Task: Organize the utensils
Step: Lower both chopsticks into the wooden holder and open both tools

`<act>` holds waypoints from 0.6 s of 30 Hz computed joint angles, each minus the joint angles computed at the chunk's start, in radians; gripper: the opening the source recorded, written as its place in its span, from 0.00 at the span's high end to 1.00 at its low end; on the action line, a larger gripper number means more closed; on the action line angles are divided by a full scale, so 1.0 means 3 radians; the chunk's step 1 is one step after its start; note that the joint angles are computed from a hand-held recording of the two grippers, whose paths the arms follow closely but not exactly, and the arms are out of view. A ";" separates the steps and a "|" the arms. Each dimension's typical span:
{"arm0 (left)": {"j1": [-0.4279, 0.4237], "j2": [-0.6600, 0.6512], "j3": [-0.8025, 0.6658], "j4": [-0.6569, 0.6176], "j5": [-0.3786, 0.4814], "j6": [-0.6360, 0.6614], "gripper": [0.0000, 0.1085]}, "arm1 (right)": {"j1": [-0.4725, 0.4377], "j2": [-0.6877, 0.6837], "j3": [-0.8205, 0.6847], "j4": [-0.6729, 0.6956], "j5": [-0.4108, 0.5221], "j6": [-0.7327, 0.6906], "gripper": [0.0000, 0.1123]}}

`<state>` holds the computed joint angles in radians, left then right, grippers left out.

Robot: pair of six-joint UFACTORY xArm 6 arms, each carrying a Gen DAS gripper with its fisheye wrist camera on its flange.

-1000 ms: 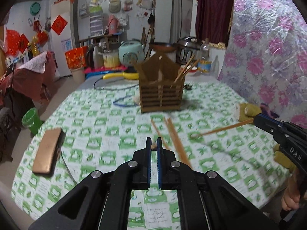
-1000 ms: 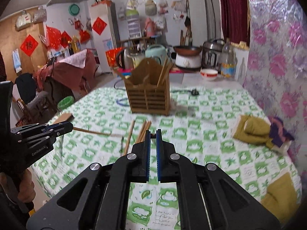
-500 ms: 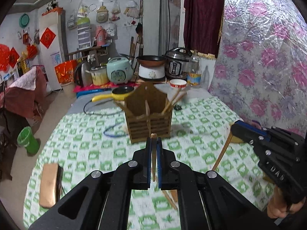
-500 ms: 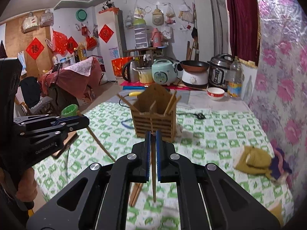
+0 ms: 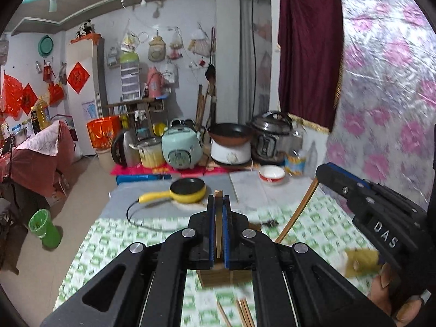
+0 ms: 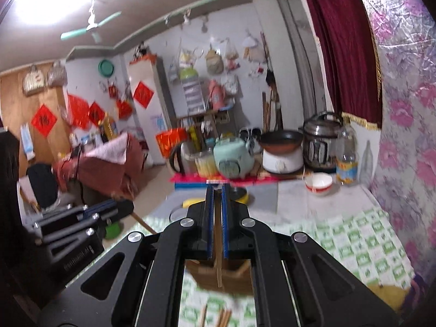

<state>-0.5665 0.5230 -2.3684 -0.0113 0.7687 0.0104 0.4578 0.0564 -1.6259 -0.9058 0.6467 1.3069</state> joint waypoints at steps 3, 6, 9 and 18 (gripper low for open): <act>0.0029 0.0491 -0.0586 -0.0067 0.0163 0.0002 0.95 | -0.0072 0.0244 -0.0152 -0.0125 -0.0019 0.0075 0.94; 0.0059 0.0523 -0.0367 -0.0077 0.0104 0.0005 0.94 | -0.0098 0.0439 -0.0171 -0.0056 0.0049 0.0008 0.94; 0.0085 0.0311 0.0059 -0.0062 0.0053 0.0047 0.66 | -0.0168 0.0462 -0.0031 0.0470 -0.0080 -0.0313 0.90; 0.0111 -0.0866 0.1641 0.0253 -0.0698 -0.0322 0.24 | 0.0073 -0.0253 0.0521 0.0186 0.0040 0.0079 0.74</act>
